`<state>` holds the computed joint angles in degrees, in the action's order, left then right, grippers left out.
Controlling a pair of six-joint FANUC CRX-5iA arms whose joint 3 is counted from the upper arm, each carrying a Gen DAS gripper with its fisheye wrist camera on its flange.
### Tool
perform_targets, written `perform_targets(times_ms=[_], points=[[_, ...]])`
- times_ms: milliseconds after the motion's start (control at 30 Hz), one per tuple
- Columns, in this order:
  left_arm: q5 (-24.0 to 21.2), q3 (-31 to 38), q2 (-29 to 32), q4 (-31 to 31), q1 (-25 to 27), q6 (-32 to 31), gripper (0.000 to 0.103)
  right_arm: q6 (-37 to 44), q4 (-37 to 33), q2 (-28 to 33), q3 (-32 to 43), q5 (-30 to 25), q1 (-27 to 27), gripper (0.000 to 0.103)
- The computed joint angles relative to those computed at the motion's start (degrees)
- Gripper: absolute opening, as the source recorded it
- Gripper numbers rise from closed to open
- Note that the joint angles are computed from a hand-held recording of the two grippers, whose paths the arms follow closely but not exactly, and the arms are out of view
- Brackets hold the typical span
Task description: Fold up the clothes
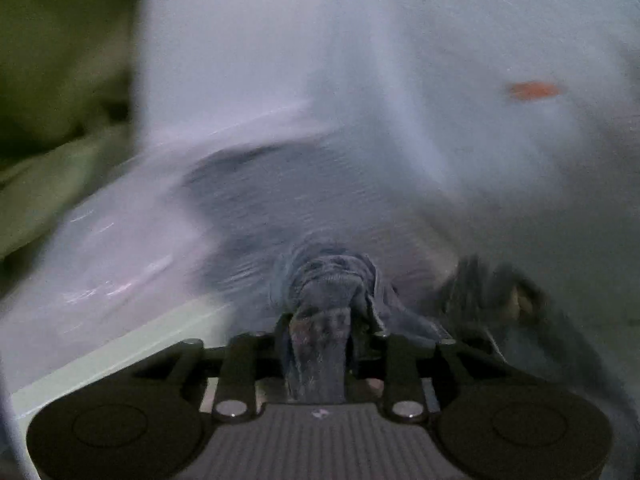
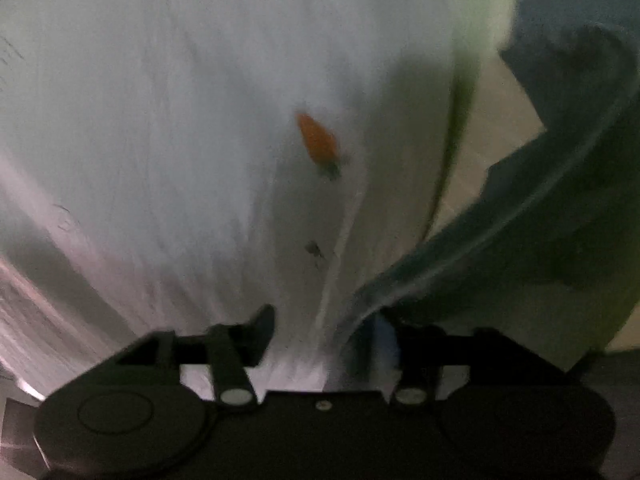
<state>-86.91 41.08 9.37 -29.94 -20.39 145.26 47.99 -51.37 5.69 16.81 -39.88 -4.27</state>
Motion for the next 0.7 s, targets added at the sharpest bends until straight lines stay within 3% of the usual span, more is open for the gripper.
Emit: perform_targets(times_ms=[67, 200, 300, 500, 700], points=[[-1.3, -4.4, -2.74, 2.94, 2.11, 5.13, 0.034, -1.7, 1.27, -0.43, -1.17, -2.51, 0.08, 0.057], [-1.85, -9.46, -5.85, 6.55, 2.52, 8.08, 0.05, -7.85, 14.43, -7.41, -9.63, -6.4, 2.05, 0.059], [-0.47, -11.58, -6.58, 10.63, 2.79, 6.66, 0.058, -13.39, 23.5, -13.3, -16.92, -8.35, 1.86, 0.06], [0.33, -9.78, -4.26, 14.87, 0.18, 0.3, 0.069, -27.26, 31.7, -29.27, -32.9, -6.29, 0.55, 0.06], [-0.33, -8.69, -3.71, 15.39, -4.07, -1.82, 0.073, -35.75, 39.73, -36.0, -37.6, -11.11, -0.69, 0.067]])
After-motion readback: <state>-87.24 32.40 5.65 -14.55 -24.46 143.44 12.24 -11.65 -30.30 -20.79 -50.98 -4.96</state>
